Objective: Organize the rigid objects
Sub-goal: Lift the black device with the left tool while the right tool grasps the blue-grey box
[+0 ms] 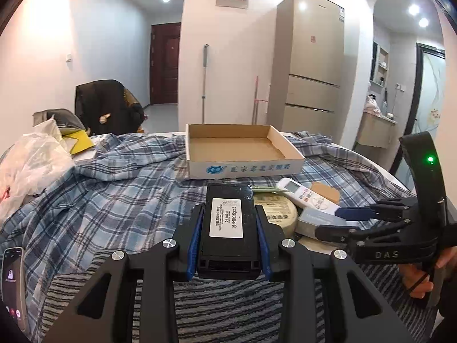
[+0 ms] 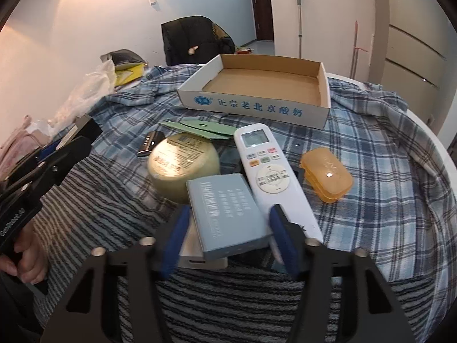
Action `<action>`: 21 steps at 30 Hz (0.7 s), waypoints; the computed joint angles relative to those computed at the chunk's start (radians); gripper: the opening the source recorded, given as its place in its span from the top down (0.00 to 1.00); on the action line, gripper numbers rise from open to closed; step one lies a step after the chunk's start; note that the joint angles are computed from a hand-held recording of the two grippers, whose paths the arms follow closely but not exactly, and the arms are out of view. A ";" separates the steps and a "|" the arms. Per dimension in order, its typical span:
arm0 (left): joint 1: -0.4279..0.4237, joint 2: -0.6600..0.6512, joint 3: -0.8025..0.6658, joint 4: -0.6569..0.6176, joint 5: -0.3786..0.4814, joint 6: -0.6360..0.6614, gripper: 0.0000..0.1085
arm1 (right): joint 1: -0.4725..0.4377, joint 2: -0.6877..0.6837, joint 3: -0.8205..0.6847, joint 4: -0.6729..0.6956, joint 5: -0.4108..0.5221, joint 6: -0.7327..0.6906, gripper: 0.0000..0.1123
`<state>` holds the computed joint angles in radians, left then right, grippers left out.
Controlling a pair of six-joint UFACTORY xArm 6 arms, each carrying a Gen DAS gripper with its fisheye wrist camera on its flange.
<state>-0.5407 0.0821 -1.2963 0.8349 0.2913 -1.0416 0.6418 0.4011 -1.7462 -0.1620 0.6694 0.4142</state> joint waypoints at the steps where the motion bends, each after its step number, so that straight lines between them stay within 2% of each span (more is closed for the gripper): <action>1: -0.003 0.002 -0.005 0.007 0.007 -0.002 0.67 | 0.004 -0.004 -0.001 -0.020 0.015 0.025 0.54; 5: -0.008 -0.003 -0.005 0.071 0.012 -0.050 0.67 | 0.028 -0.043 0.026 -0.030 0.038 0.037 0.57; 10: -0.010 -0.007 -0.001 0.089 0.013 -0.069 0.67 | 0.054 -0.090 0.078 -0.049 0.034 0.104 0.59; 14: -0.010 -0.009 0.000 0.096 0.009 -0.069 0.67 | 0.054 -0.116 0.144 0.019 -0.058 0.130 0.54; 16: -0.012 -0.008 -0.002 0.100 0.011 -0.064 0.67 | 0.052 -0.112 0.160 -0.045 -0.108 0.247 0.52; 18: -0.015 -0.007 -0.004 0.110 0.014 -0.068 0.67 | 0.059 -0.091 0.129 -0.181 -0.081 0.362 0.49; 21: -0.015 -0.008 -0.003 0.110 0.013 -0.071 0.67 | 0.066 -0.043 0.050 -0.148 -0.029 0.283 0.45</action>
